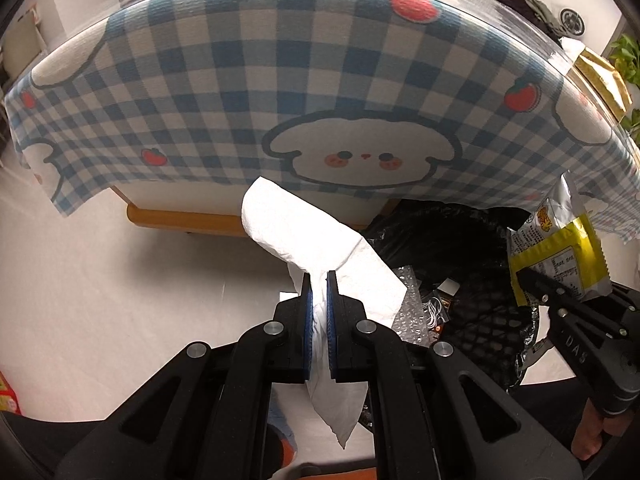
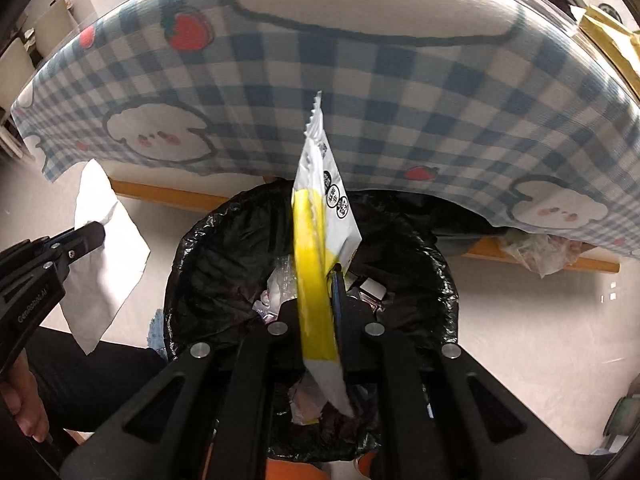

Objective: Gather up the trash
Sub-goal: 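Open the right tool to drop the yellow snack packet into the bin, then open the left tool over the bin to drop the white tissue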

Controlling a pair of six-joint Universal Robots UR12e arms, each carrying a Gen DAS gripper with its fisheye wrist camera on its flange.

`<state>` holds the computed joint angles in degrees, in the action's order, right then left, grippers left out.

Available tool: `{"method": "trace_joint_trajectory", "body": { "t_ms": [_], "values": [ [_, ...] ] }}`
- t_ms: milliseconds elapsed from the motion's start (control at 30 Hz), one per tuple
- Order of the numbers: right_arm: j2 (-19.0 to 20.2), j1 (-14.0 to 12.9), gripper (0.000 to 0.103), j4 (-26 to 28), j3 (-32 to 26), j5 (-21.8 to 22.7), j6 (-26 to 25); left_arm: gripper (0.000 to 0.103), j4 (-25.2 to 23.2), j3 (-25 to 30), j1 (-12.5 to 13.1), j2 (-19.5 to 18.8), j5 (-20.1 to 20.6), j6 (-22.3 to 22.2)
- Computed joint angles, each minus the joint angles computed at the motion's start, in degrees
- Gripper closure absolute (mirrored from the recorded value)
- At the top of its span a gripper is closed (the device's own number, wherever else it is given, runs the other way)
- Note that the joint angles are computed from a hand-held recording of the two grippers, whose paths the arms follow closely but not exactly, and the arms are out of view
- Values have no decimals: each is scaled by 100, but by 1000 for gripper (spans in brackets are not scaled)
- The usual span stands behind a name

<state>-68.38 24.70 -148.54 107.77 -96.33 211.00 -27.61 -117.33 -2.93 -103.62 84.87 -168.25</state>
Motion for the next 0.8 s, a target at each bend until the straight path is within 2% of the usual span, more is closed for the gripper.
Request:
{"method": "trace_joint_trajectory", "body": {
  "t_ms": [200, 267, 300, 367, 467, 567, 800],
  "values": [
    [11, 25, 70, -71, 2, -57, -20, 98, -9, 20, -26, 16, -16, -9],
    [-10, 41, 56, -112, 7, -147, -9, 98, 1, 22, -53, 16, -26, -6],
    [-40, 38, 53, -154, 33, -201, 19, 98, -10, 24, -68, 19, -37, -8],
    [-104, 18, 39, -248, 105, -292, 58, 98, -17, 40, -105, 9, -40, -26],
    [-215, -21, 25, -438, 244, -443, 159, 98, -50, 69, -187, -13, -84, -24],
    [-337, -65, 14, -591, 411, -591, 305, 98, -64, 93, -307, -27, -88, -46],
    [-604, -189, 9, -803, 781, -791, 475, 98, -78, 156, -591, -83, -156, -109]
  ]
}}
